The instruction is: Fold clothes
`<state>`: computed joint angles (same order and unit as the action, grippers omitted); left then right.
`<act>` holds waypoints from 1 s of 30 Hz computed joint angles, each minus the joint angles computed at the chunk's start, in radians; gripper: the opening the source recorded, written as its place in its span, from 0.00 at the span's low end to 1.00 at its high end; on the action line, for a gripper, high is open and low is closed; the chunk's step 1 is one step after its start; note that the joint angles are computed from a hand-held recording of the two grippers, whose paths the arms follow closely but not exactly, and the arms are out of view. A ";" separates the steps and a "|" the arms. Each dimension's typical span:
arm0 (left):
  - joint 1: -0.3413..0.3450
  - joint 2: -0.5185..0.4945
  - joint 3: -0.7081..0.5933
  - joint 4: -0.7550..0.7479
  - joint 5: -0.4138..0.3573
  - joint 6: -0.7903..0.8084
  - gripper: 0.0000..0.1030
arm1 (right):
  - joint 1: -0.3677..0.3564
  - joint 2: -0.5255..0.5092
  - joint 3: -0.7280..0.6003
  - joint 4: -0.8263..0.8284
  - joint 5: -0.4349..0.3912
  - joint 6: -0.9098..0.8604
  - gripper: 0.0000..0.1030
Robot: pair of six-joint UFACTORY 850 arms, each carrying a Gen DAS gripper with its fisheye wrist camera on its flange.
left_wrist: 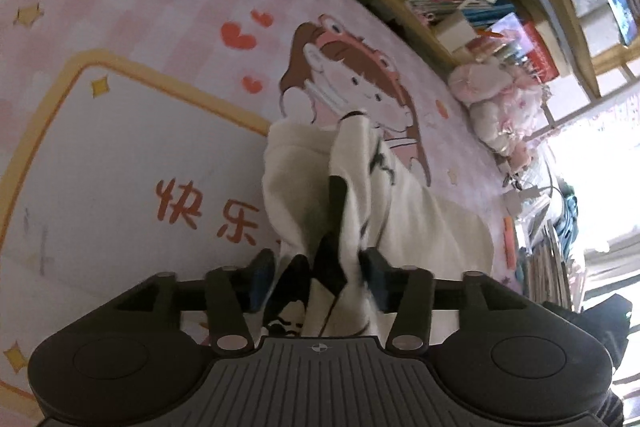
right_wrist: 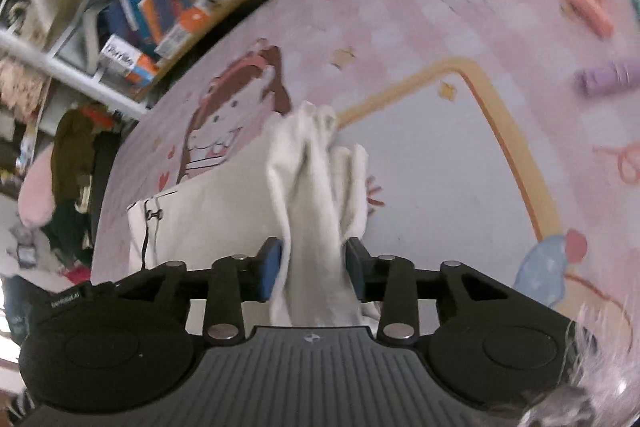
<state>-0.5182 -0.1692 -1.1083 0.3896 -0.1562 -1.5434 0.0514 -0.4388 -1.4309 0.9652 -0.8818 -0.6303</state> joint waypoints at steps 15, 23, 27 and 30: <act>-0.053 -0.037 -0.083 0.207 -0.149 -0.098 0.27 | 0.078 0.120 0.125 0.080 0.184 -0.395 0.13; -0.003 -0.018 -0.032 -0.096 -0.044 0.153 0.41 | 0.048 0.030 0.023 -0.065 0.085 -0.084 0.42; 0.009 -0.016 -0.015 -0.154 0.007 0.170 0.41 | 0.051 0.006 -0.011 -0.102 0.057 -0.047 0.48; 0.008 -0.019 -0.007 -0.052 0.036 0.034 0.37 | 0.056 -0.019 -0.034 -0.083 -0.011 -0.088 0.36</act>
<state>-0.5100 -0.1877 -1.1155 0.3378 -0.1199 -1.5093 0.1070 -0.4576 -1.4646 0.8819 -0.8929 -0.7181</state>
